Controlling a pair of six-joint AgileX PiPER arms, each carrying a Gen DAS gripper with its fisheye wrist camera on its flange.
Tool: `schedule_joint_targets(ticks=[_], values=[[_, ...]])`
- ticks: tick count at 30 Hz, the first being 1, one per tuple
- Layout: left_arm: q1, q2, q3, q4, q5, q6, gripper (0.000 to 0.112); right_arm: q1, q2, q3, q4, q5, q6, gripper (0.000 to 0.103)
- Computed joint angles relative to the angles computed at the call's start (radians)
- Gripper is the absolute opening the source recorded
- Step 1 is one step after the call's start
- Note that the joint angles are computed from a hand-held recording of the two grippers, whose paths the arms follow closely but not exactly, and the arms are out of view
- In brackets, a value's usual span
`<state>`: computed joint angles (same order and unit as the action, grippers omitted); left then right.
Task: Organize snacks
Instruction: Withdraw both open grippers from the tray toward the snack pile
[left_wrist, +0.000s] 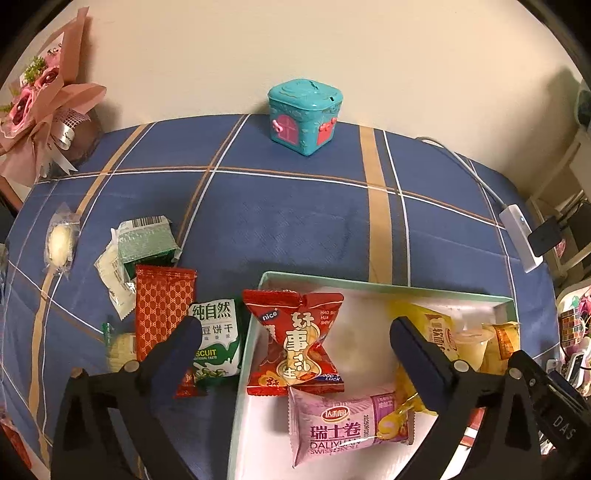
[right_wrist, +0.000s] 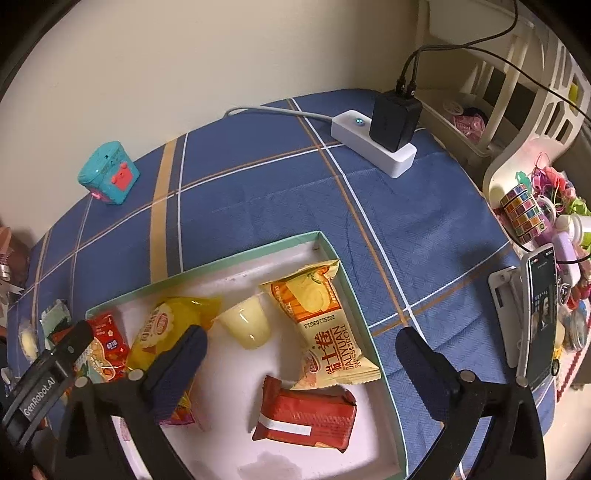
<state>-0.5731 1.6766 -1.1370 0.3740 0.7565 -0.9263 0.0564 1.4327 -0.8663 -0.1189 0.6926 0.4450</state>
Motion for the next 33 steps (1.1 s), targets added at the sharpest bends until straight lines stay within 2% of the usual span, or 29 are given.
schedule_joint_targets(ticks=[10,16,24,33], values=[[-0.001,-0.005,-0.008,-0.019,0.024,0.027,0.102,0.008,0.003,-0.011,-0.014,0.032,0.012,0.103],[-0.002,-0.038,0.003,-0.045,0.062,0.074,0.102,0.041,-0.039,-0.031,-0.043,0.092,0.056,0.103],[0.037,-0.134,0.061,-0.093,0.092,0.131,0.102,0.159,-0.113,-0.05,-0.1,0.182,0.181,0.103],[0.14,-0.248,0.127,-0.101,0.137,0.209,0.102,0.317,-0.093,-0.065,-0.154,0.237,0.303,0.103]])
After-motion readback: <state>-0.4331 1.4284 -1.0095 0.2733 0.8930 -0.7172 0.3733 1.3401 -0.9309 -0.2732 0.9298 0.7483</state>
